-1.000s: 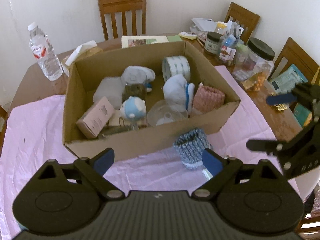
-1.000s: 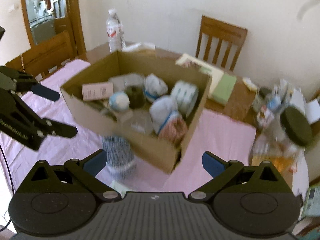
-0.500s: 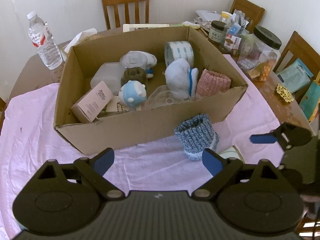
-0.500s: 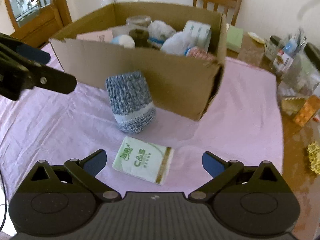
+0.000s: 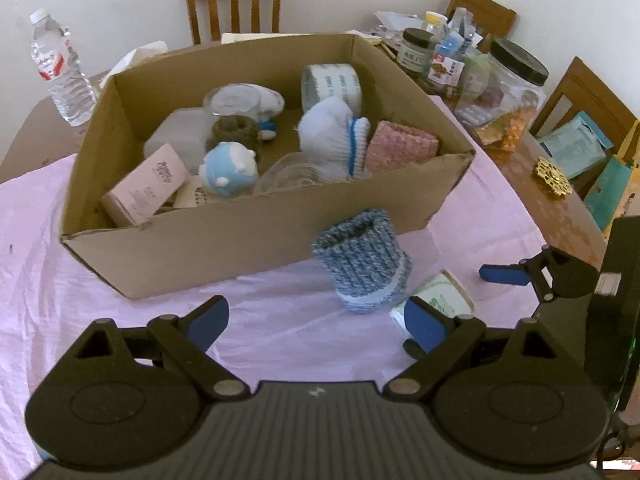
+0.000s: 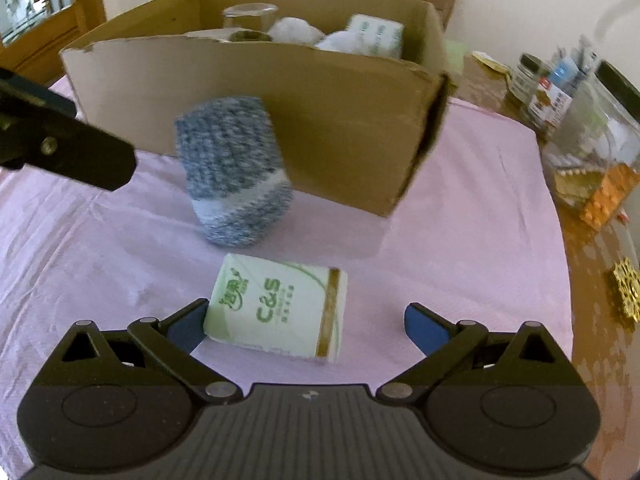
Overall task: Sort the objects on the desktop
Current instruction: 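Withdraw left tool to the grey knitted sock while right moves to the C&S tissue pack, then grasp the grey knitted sock with left tool while right grasps the C&S tissue pack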
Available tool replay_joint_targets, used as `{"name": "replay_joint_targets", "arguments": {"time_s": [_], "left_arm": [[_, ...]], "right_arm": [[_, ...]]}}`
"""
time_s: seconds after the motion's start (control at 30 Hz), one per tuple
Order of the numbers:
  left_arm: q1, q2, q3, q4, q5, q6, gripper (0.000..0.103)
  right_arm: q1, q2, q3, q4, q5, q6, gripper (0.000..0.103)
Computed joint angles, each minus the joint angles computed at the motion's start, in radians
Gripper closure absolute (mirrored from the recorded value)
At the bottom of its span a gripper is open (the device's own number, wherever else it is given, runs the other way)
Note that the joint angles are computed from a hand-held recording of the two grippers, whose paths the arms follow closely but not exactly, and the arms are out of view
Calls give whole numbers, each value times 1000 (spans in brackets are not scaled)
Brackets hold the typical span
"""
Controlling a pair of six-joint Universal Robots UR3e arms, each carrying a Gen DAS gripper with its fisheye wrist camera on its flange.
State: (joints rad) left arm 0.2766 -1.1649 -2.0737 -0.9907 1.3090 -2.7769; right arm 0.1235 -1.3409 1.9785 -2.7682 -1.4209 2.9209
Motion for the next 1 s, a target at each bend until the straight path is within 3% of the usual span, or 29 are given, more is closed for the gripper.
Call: {"name": "replay_joint_targets", "arguments": {"time_s": [0.7, 0.87, 1.0], "left_arm": [[-170, -242, -40, 326, 67, -312, 10], [-167, -271, -53, 378, 60, -343, 14], [-157, -288, -56, 385, 36, -349, 25]], "right_arm": [[-70, -92, 139, -59, 79, -91, 1], [-65, -94, 138, -64, 96, -126, 4], [-64, -71, 117, -77, 99, -149, 7]]}}
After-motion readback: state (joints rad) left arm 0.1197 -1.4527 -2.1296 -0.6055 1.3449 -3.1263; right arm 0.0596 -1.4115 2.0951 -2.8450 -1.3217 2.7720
